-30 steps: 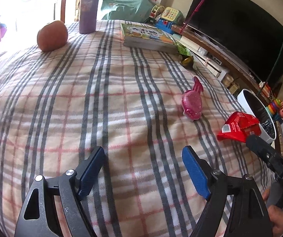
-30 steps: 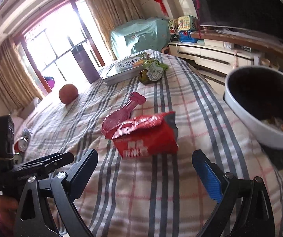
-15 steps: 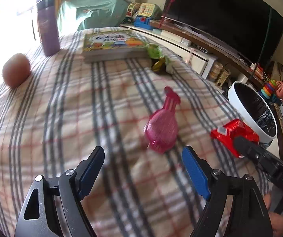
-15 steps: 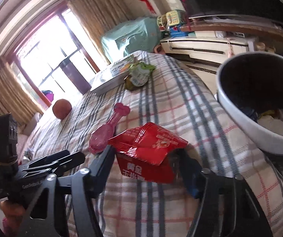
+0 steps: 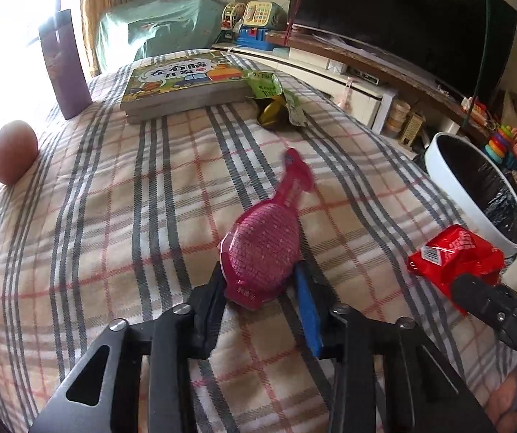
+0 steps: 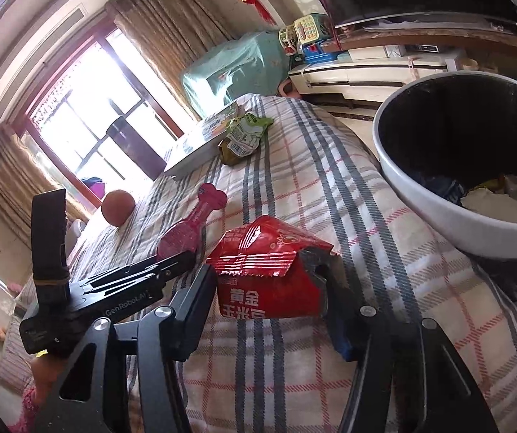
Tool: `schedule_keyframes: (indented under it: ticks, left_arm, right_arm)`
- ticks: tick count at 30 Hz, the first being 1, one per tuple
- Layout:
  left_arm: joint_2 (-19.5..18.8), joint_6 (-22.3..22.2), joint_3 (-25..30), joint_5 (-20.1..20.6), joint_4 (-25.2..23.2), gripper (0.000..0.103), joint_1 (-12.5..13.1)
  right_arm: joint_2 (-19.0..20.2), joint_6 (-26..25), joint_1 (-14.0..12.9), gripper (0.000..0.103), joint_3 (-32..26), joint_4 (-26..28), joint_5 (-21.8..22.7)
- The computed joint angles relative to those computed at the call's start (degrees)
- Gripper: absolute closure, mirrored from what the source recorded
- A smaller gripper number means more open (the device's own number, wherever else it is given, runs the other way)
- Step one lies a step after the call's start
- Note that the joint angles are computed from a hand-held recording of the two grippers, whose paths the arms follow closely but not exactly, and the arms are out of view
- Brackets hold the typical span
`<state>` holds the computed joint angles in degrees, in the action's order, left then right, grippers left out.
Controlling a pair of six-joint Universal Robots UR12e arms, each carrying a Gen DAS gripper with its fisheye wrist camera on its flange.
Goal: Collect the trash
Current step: 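Grasp the pink plastic brush with the left gripper while the right grasps the red snack bag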
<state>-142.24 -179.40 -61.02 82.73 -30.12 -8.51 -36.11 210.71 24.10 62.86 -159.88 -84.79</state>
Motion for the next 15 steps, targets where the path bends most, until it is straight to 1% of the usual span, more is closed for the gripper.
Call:
schedule_keyframes:
  ticks: [6, 12, 15]
  left_arm:
    - [2.9, -1.8, -5.0, -3.6, 2.9, 0.072, 1.0]
    - [5.1, -3.8, -9.0, -5.6, 5.1, 0.073, 1.8]
    - [6.1, -4.2, -10.4, -5.7, 6.2, 0.073, 1.8]
  right_arm:
    - [-0.2, -0.7, 0.0, 0.047, 0.2, -0.1, 0.1]
    - [0.0, -1.8, 0.2, 0.048, -0.4, 0.2, -0.2]
    - [-0.2, -2.1, 0.3, 0.048, -0.3, 0.1, -0.4]
